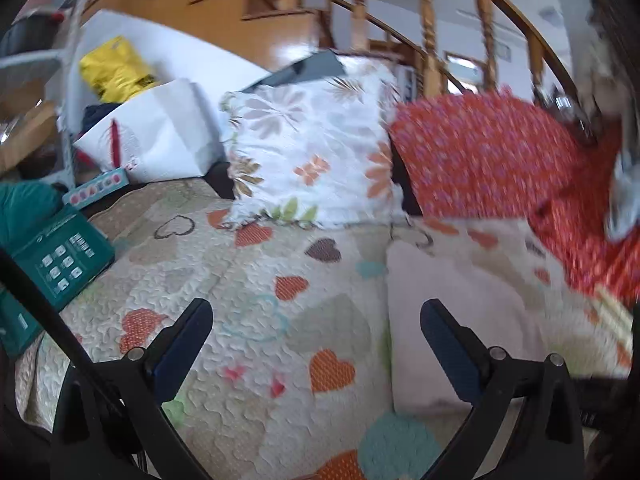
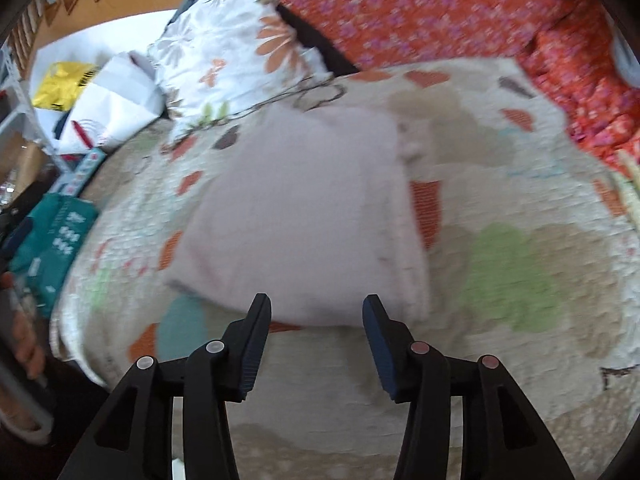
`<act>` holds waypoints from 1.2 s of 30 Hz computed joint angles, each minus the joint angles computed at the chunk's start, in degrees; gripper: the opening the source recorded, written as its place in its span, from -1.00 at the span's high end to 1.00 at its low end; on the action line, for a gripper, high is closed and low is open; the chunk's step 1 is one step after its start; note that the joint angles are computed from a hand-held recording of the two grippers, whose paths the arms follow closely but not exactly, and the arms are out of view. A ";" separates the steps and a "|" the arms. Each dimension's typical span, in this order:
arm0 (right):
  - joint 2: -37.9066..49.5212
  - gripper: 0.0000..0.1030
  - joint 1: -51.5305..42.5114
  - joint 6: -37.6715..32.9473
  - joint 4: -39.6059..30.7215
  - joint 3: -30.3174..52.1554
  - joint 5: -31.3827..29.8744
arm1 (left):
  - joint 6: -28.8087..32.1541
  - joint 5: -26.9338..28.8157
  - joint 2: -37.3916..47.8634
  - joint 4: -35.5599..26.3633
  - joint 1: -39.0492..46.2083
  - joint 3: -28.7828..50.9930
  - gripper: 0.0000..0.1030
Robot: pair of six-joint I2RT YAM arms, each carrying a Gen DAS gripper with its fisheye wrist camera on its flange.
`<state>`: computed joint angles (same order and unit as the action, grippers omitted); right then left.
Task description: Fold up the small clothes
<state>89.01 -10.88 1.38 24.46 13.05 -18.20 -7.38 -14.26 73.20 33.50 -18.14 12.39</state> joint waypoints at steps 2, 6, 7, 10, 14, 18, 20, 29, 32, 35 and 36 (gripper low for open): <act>1.56 -0.06 1.05 1.12 2.23 -0.26 2.57 | 0.85 -0.66 4.89 2.25 -2.24 0.28 -1.00; 5.22 -0.14 2.20 1.49 5.18 -0.12 5.63 | 0.12 2.21 13.73 -0.16 -3.63 3.56 -1.00; 6.05 -0.15 2.59 1.64 5.81 0.02 6.34 | -0.14 3.80 15.97 -1.11 -3.28 4.58 -1.00; 7.75 -0.16 4.06 2.08 8.13 -0.24 8.62 | -0.77 5.36 23.04 -3.12 -2.76 7.63 -1.00; 5.57 -0.16 7.74 4.22 10.85 -1.23 14.28 | -0.80 6.08 30.37 -4.31 -1.79 10.66 -1.00; 5.53 -0.16 10.33 3.03 6.08 3.89 15.63 | -1.62 7.57 35.35 -7.74 -0.42 14.49 -1.00; 9.95 -0.16 10.94 2.34 5.91 6.75 16.02 | -2.19 8.85 37.14 -9.72 0.27 16.07 -1.00; 13.04 -0.24 9.79 1.58 8.36 5.20 14.56 | -3.09 9.28 38.57 -7.95 0.34 15.47 -1.00; 12.03 -0.27 8.77 3.05 9.73 3.73 13.11 | -3.25 9.52 38.61 -7.77 0.43 15.41 -1.00; 11.24 -0.29 8.45 4.34 10.17 3.05 12.56 | -4.45 10.29 38.42 -9.53 0.69 15.99 -1.00; 11.29 -0.29 8.40 4.64 10.59 2.84 12.55 | -4.57 10.22 38.47 -9.82 0.66 16.17 -1.00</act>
